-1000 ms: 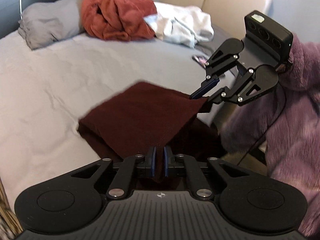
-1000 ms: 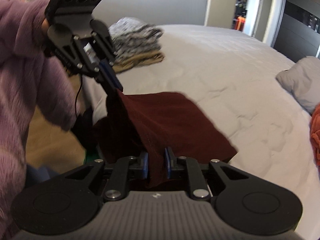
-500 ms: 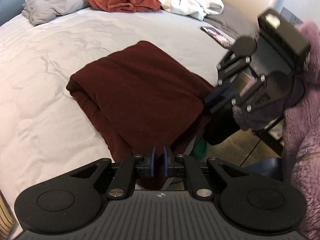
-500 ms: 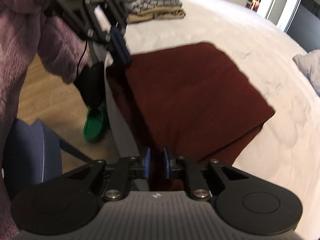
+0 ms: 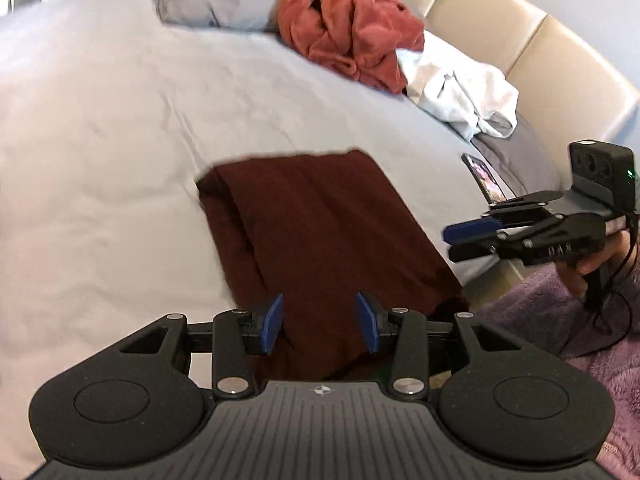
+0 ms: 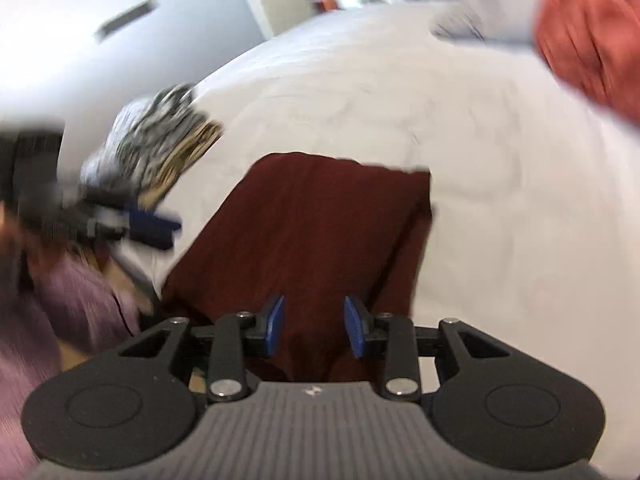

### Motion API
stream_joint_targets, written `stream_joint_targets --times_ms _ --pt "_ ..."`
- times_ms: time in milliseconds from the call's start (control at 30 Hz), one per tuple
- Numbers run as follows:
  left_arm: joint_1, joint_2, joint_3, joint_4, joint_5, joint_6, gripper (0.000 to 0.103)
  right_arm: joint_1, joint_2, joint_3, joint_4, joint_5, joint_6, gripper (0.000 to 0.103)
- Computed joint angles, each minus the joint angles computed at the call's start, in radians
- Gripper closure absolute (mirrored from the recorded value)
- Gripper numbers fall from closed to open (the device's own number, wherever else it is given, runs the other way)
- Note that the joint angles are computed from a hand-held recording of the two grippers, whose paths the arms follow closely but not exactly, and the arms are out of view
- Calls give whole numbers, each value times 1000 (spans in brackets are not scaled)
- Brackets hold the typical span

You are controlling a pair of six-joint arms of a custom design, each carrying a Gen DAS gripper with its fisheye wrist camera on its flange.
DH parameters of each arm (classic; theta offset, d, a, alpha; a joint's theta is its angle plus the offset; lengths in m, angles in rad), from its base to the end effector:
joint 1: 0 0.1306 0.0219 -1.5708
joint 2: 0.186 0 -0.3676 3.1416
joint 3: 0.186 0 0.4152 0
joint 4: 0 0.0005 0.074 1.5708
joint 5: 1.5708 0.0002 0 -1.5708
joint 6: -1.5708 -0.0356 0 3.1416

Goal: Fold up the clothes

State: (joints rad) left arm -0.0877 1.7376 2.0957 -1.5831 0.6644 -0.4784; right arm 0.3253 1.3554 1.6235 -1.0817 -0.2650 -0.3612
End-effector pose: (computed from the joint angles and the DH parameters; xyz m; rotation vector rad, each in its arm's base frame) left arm 0.5680 -0.0725 0.5250 0.8675 2.4273 -0.7835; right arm 0.4575 0.1636 0.5291 -0.0855 2.4423 0.6330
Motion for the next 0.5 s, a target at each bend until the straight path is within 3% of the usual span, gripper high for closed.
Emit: stream_joint_targets --times_ms 167,267,433,500 --pt "-12 12 -42 10 3 62 71 -9 23 -35 15 -48 -149 76" --pt "-11 15 -45 5 17 71 93 -19 28 -37 33 -77 -179 87" --pt "25 3 -9 -10 173 122 100 -34 -40 -81 145 -106 -271 89" --pt "31 9 16 -48 208 129 100 -44 -59 -93 177 -135 -314 89"
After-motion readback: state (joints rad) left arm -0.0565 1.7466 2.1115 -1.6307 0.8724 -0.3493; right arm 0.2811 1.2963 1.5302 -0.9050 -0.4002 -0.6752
